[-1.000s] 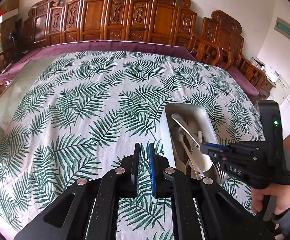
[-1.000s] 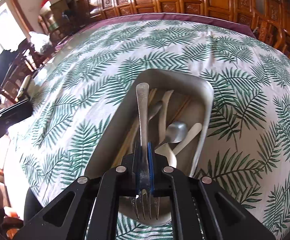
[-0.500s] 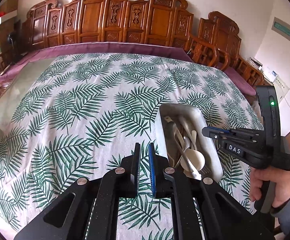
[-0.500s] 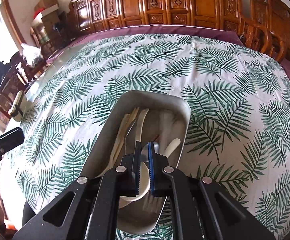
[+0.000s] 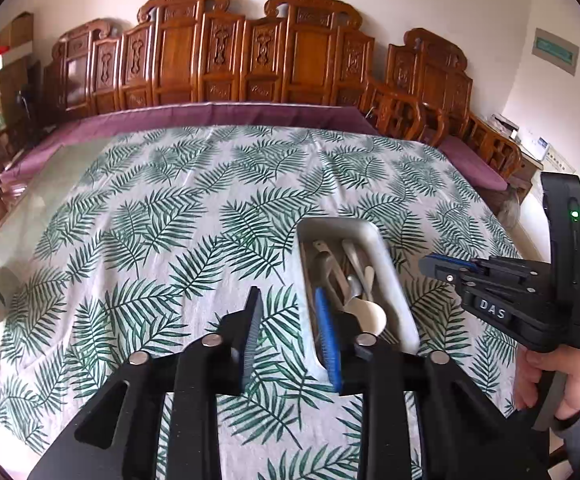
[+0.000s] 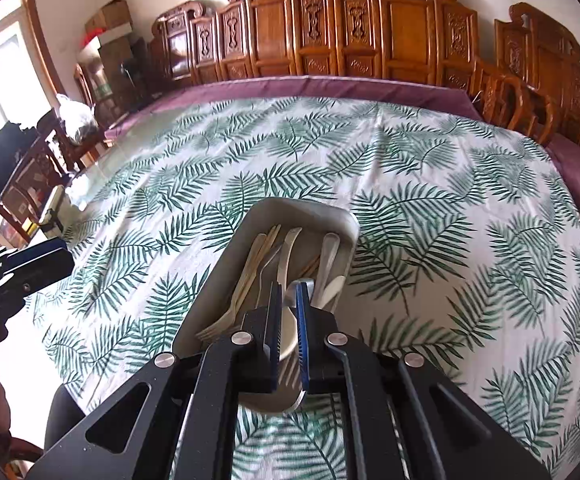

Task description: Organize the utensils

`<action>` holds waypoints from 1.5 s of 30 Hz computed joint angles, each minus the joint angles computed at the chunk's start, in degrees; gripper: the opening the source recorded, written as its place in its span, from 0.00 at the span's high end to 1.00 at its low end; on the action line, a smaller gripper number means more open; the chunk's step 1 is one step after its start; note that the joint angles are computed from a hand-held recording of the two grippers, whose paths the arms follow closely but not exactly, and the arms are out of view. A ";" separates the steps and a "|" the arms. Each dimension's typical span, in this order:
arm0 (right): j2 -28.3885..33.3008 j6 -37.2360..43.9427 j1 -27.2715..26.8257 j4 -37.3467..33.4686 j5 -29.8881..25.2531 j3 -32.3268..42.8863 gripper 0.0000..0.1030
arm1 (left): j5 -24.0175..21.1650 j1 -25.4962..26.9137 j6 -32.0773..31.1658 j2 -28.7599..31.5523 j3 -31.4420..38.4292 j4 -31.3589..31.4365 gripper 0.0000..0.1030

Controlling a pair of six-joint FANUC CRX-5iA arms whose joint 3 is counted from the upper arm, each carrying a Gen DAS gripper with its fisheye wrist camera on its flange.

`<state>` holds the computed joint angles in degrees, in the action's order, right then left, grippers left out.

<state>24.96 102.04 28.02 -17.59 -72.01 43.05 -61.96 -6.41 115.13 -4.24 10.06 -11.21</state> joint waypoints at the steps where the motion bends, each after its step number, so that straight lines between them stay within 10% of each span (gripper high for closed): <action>1: -0.84 0.23 -0.31 -0.30 0.39 -0.85 0.92 | -0.41 -0.70 0.51 -0.05 0.39 -0.61 0.69; 5: -4.85 1.02 -1.68 -0.65 1.93 -5.07 0.88 | -1.83 -4.17 3.77 -0.51 1.73 -4.46 0.41; 9: -9.61 1.78 -3.09 -0.56 5.06 -10.61 0.48 | -3.69 -7.91 7.11 -0.42 3.39 -9.01 0.12; 17: -19.12 2.15 -5.34 0.84 12.25 -22.07 0.04 | -8.96 -14.92 13.33 0.74 6.28 -16.47 0.07; 45: -36.27 0.73 -9.77 -0.38 21.13 -30.50 0.03 | -21.63 -37.37 23.78 -0.19 17.65 -40.45 0.07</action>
<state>-11.32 102.77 18.25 -17.97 -50.88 12.55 -83.59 -43.78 138.91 -4.42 27.71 -51.67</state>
